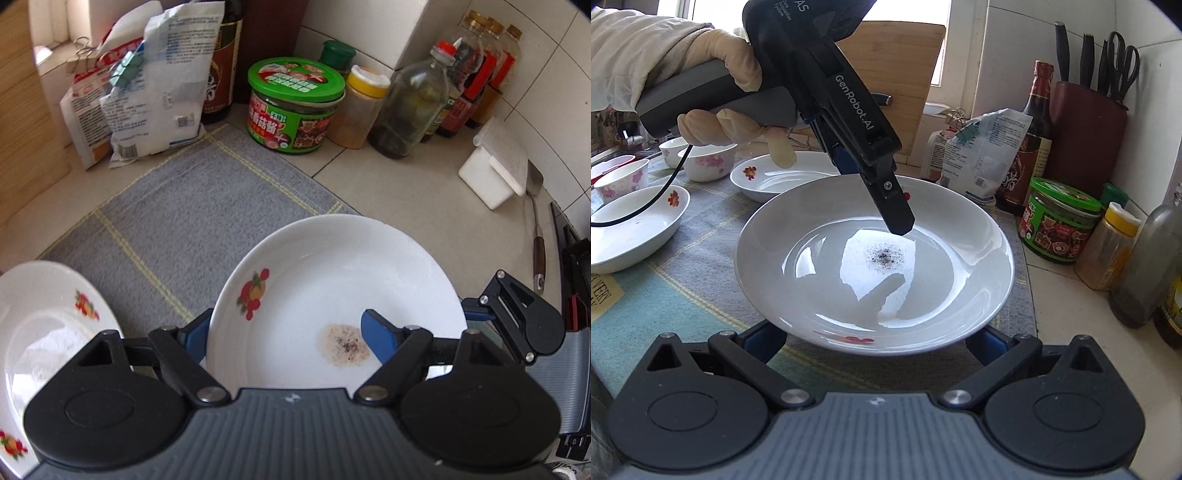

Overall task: Organize plates and bowls
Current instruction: 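Lift the stained white plate off the mat with the left tool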

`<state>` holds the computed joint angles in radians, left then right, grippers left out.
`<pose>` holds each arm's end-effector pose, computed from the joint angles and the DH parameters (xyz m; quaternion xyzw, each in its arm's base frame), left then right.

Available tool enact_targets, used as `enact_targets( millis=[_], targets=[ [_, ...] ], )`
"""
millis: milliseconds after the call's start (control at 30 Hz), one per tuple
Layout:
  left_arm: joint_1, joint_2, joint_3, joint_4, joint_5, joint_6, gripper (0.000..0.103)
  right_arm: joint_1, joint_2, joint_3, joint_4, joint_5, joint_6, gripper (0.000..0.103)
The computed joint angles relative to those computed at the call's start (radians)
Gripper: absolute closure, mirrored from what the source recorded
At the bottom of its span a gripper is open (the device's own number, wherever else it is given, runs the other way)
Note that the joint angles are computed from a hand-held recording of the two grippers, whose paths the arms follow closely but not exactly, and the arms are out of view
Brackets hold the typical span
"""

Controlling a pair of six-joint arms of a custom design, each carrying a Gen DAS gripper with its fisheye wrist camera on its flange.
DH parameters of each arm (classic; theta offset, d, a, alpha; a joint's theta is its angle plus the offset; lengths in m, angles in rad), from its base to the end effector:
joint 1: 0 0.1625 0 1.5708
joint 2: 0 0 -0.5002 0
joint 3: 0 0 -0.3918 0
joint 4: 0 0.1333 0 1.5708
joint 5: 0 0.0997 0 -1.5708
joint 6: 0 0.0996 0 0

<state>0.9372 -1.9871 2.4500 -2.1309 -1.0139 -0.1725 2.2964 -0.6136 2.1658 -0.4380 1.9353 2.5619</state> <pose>-0.0016 -0.3162 0.3705 0.2065 0.9380 -0.1506 0.2342 0.3172 -0.2102 -0.0687 0.5492 -0.7860 0.2349 0.1599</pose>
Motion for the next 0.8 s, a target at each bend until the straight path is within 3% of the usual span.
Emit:
enact_targets(
  millis=[800],
  targets=[
    [0.133, 0.220, -0.025, -0.252, -0.030, 0.182, 0.021, -0.065, 0.015, -0.056, 0.038, 0.036, 0.008, 0.000]
  ],
)
